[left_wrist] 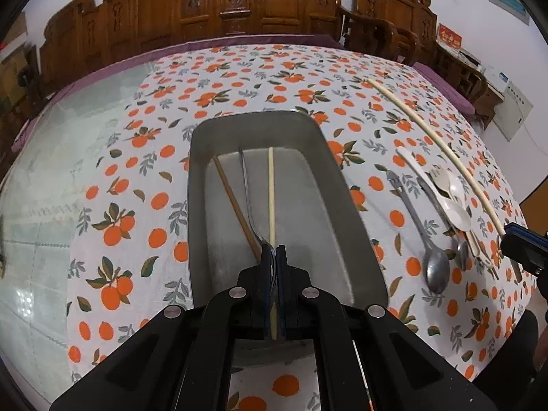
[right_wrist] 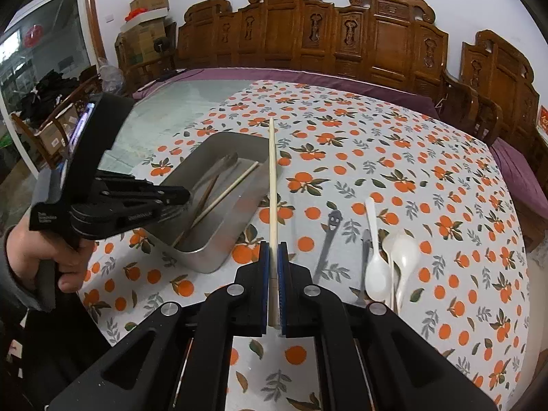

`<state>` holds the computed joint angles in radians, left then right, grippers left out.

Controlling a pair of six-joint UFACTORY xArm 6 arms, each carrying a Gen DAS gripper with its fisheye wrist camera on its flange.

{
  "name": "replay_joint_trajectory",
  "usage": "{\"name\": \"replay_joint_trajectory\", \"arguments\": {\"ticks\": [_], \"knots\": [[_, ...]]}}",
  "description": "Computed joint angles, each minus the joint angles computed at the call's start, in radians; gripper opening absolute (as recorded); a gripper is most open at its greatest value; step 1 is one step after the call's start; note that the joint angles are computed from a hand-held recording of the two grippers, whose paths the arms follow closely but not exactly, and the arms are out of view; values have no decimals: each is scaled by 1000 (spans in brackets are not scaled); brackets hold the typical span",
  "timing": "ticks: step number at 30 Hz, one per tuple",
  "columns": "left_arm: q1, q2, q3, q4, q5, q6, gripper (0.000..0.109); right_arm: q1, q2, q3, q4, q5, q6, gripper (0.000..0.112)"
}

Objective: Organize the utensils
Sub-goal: 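Carry the fork into the tray with the left gripper while the right gripper follows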

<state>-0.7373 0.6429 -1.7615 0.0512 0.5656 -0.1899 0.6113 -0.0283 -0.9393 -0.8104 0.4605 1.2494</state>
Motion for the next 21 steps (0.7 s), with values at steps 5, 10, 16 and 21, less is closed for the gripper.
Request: {"name": "replay_joint_trajectory", "arguments": {"ticks": [5, 10, 16, 21], "knots": [[6, 11, -8, -18, -5, 8, 2, -2, 37, -31, 24, -15, -23, 6], [14, -15, 15, -50, -26, 34, 6, 0, 71, -65, 39, -27, -40, 6], [32, -117, 131, -24, -97, 20, 22, 10, 140, -132, 70, -44, -63, 6], [58, -211, 240, 23, -151, 2, 32, 22, 214, -213, 115, -50, -95, 6]]}}
